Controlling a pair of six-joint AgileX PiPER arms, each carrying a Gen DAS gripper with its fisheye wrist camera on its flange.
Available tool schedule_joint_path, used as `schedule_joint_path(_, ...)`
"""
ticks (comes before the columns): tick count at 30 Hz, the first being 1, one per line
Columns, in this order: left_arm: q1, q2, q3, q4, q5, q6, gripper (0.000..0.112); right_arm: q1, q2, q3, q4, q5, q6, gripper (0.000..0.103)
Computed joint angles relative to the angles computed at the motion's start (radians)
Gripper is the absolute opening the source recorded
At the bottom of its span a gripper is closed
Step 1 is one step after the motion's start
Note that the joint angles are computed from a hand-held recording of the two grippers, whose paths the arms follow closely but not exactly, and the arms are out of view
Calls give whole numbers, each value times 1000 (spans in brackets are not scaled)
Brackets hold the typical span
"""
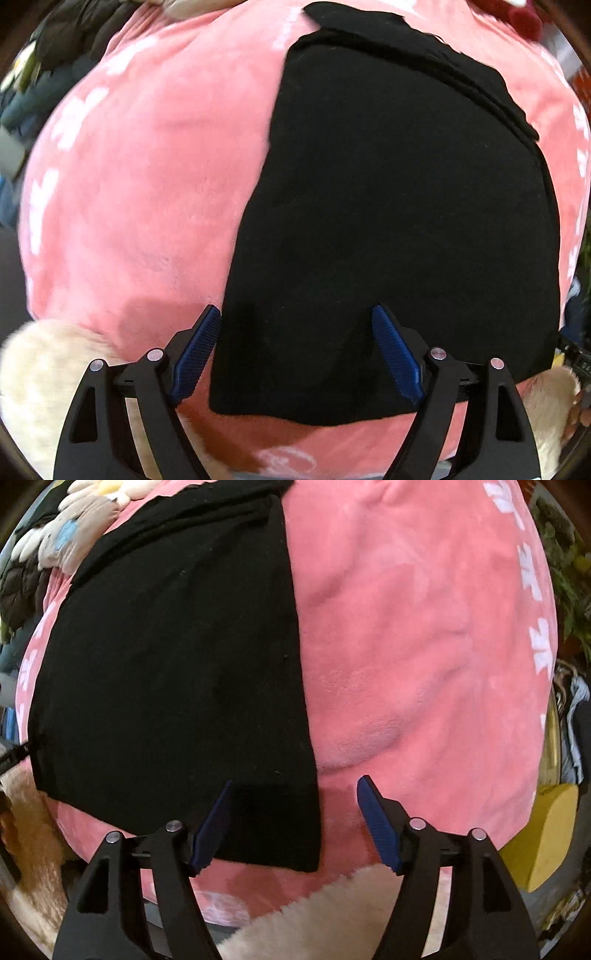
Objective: Fold small clothes
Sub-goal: 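Grasp the dress hem with both grippers and fold it toward the collar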
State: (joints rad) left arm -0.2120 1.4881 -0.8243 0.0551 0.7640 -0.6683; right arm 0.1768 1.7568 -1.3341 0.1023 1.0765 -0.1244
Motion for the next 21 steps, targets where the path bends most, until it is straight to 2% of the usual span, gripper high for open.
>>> schedule_joint_path(3,3,-7,53,-10,-70,16,85,7,37,3,16,6,34,67)
schedule_joint_path(5,-5,-19,75,-9,-101,25,85,14,24,28,15,-22,63,66)
schedule_joint_path(7,1,-36,95,-29,-121,60,83,0,7,48,53,-32,52,57)
schedule_joint_path(8,7,-46,102,-44,-127,76,76,-6,0,55,69,-33,40,44)
schedule_joint_path(9,16,-61,110,-63,-127,101,70,-15,-14,64,96,-30,19,23)
schedule_joint_path(10,25,-75,111,-85,-114,128,57,-33,-27,71,140,-17,-9,9)
schedule_joint_path(11,44,-91,114,-126,-103,176,33,-47,-42,80,175,-7,-26,7)
schedule_joint_path(13,109,-118,120,-265,-69,307,5,-59,-76,98,200,-8,-46,7)
schedule_joint_path(15,136,-162,127,-319,-49,341,5,-84,-108,106,247,4,-72,7)
schedule_joint_path(17,117,-216,97,-291,-21,313,5,-110,-120,75,288,27,-95,7)
schedule_joint_path(21,152,-269,-36,-334,47,364,5,-148,-107,-96,379,104,-112,7)
